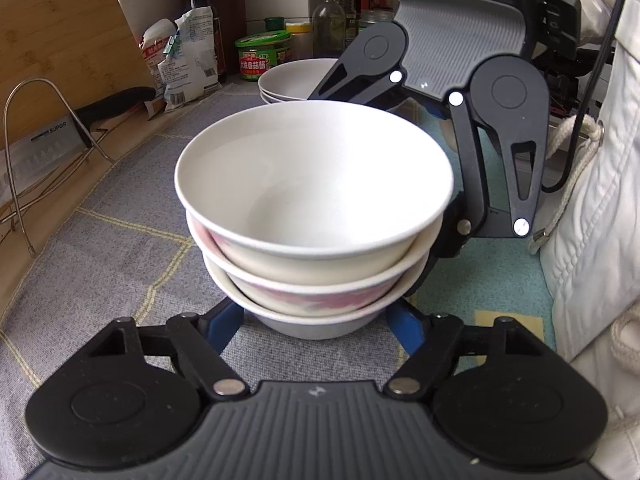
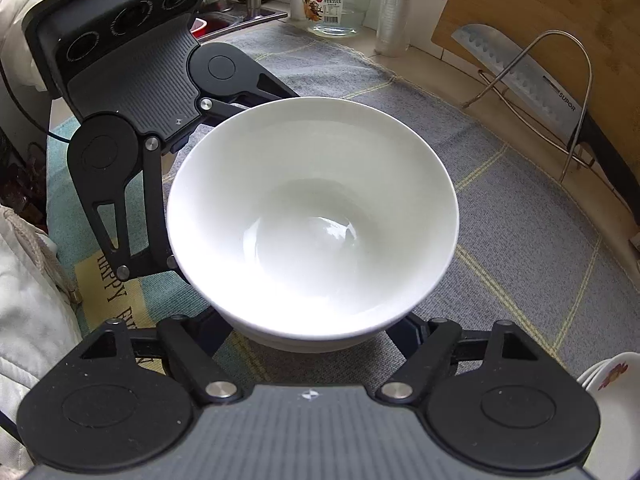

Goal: Organize plates and bowls
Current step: 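Lift the bowl stack with both tools and carry it toward the flower-print plates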

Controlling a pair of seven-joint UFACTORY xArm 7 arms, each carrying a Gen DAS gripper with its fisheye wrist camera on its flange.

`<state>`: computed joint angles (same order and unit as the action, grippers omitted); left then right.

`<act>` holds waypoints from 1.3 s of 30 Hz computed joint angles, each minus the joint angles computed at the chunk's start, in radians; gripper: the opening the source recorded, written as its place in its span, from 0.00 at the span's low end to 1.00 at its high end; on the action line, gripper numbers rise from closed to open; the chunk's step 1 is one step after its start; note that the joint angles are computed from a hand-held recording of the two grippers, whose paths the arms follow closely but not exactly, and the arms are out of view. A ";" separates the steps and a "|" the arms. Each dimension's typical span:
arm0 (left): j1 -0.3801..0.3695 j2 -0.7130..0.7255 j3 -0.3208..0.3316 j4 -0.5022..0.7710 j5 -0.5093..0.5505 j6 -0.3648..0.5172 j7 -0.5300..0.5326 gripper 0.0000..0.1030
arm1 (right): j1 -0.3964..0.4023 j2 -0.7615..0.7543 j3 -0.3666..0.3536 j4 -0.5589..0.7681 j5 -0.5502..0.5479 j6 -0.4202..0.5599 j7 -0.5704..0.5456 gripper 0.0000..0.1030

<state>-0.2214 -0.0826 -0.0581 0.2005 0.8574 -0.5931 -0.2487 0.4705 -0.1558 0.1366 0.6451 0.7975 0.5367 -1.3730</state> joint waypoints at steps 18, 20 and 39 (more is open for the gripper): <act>0.023 0.023 0.003 0.063 0.146 0.042 -0.039 0.77 | 0.012 -0.021 -0.006 -0.008 -0.054 -0.013 0.030 0.82; 0.027 0.026 0.006 0.068 0.164 0.042 -0.046 0.78 | 0.012 -0.020 -0.006 -0.008 -0.055 -0.013 0.034 0.83; 0.027 0.017 0.005 0.148 0.366 0.131 -0.272 0.78 | 0.024 -0.031 -0.007 -0.024 -0.029 -0.034 0.027 0.82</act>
